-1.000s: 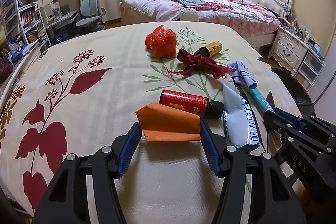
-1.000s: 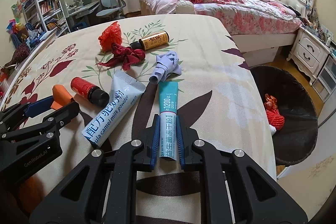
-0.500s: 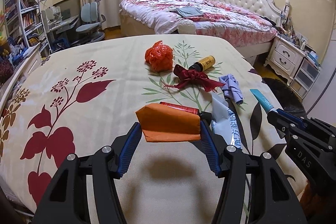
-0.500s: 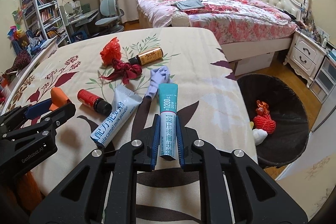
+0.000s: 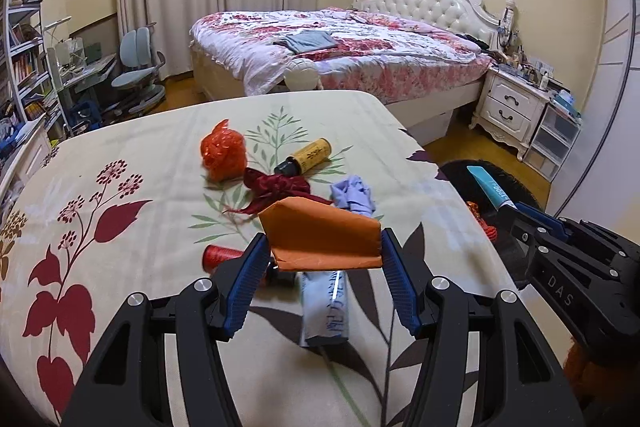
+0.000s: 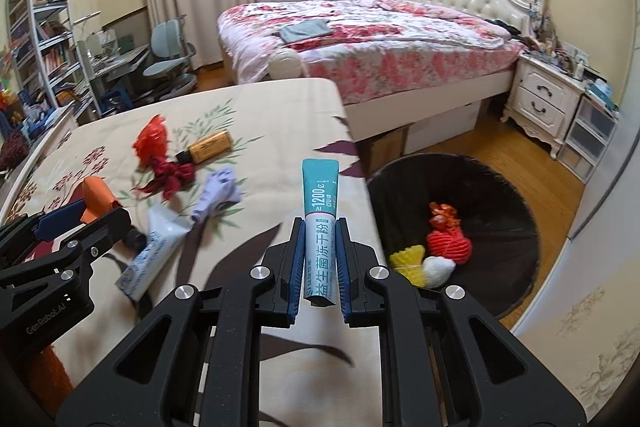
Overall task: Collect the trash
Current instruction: 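Lift the teal tube with the right gripper while the left carries the orange sheet over the bin, then open both grippers over the black bin to drop the tube and sheet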
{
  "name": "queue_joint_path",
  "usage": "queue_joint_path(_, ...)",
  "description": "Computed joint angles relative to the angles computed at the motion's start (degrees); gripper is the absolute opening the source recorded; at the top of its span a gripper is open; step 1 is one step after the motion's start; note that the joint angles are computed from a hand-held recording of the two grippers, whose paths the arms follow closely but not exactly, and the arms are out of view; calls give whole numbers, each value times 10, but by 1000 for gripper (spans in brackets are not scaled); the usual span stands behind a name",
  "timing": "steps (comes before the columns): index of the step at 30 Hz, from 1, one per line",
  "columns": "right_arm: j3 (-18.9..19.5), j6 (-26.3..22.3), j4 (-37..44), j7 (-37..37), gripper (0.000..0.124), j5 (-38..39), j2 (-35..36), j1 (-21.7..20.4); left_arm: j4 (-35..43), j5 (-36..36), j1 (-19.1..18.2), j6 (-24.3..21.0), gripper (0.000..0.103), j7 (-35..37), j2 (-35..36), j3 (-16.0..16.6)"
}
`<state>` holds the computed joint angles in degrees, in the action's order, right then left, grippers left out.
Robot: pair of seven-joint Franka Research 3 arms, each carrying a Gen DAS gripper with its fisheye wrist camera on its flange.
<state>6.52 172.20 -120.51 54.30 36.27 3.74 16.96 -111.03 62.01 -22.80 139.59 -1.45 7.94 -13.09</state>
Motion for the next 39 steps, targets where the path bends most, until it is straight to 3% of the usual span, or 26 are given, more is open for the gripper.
queue_joint_path(12,-31,40,28,98,15,-80,40,-29,162,-5,-43,9,58,67,127,28)
queue_joint_path(23,-60,40,74,189,15,-162,98,-44,349,-80,-91,1,58,177,265,73)
queue_joint_path(39,-84,7,150,272,16,-217,172,-59,666,-226,-136,-86,58,357,474,125)
